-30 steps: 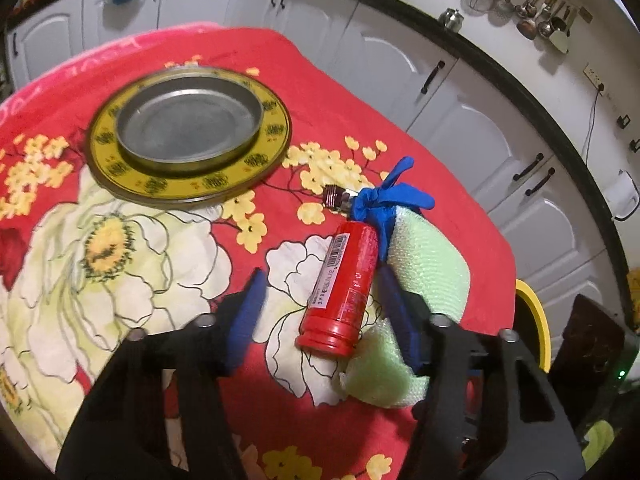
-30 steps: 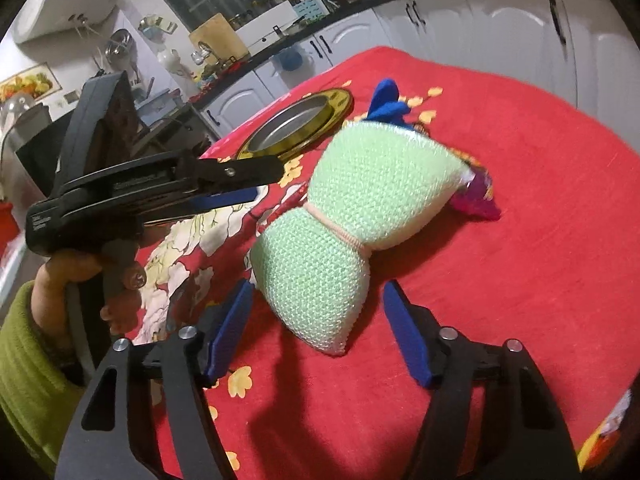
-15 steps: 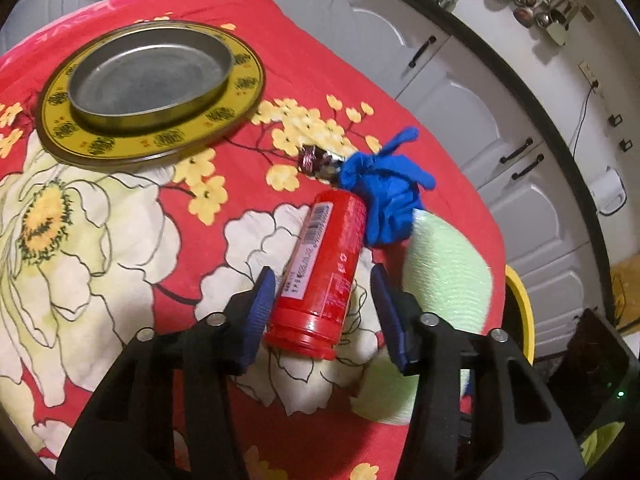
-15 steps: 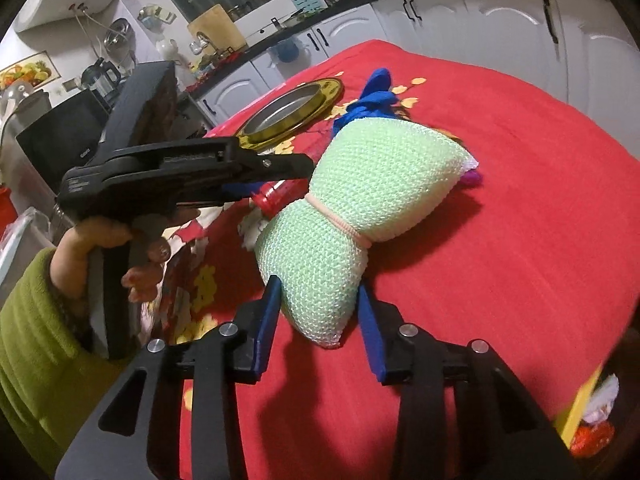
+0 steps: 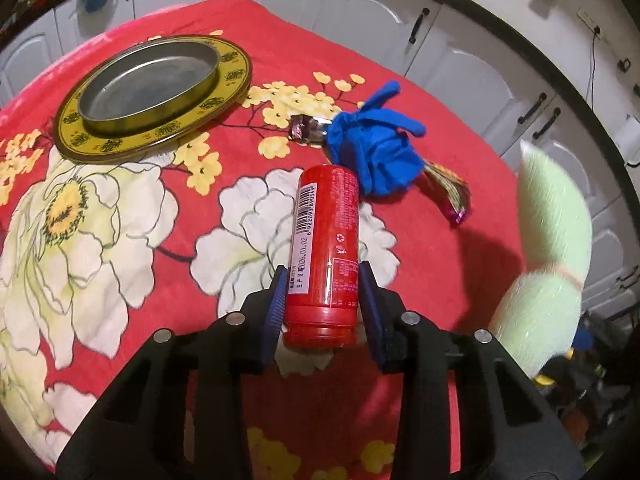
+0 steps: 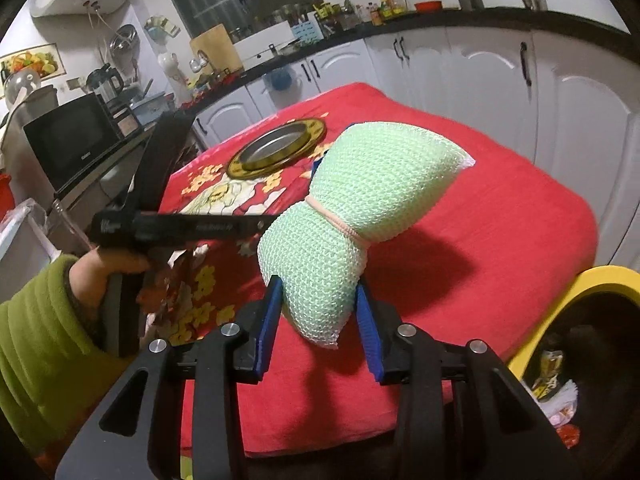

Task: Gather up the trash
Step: 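Carry the red can with the left gripper while the right gripper carries the green bag to the bin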

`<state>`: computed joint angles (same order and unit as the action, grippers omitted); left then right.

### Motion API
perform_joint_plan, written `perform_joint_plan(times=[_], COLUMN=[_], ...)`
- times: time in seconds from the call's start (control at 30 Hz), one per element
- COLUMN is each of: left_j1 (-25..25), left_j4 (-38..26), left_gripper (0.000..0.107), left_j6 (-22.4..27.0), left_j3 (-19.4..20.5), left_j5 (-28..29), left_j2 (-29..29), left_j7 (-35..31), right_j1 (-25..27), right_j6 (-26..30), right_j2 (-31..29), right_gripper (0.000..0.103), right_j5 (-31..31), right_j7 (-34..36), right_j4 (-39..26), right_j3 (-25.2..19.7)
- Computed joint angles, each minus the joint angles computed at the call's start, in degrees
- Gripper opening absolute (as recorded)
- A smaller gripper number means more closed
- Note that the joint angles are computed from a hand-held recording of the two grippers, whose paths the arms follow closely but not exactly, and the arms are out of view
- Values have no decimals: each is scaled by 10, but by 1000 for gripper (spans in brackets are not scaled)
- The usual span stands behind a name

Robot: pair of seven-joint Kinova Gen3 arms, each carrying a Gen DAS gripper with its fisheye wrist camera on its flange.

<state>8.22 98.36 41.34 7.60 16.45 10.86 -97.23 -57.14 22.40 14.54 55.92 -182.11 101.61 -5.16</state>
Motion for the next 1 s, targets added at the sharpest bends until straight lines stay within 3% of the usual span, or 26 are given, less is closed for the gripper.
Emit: perform_joint_plan(times=[0.17,0.4,0.67,1.0], left_j1=[-7,-1,32,75], left_j4=[29,67,91,102], left_gripper=[28,27,27,27], left_j6=[-20,-51,-84,-113], left_j3=[1,-2,-5,-6], left_j5=[25,63,82,83], left_j2=[-27,-86,-145,-174], left_j7=[-16,-38,-36,-19], right_j1=[-10,0,16,37], right_j6=[19,63,112,175], right_j2=[-15,-33,-62,-95], right_gripper=[35,35,34,34], right_j5=[38,85,140,165], right_j7=[-40,-76,-129,-168], right_j4=[12,18,40,76], right_j3=[-1,-40,-82,-129])
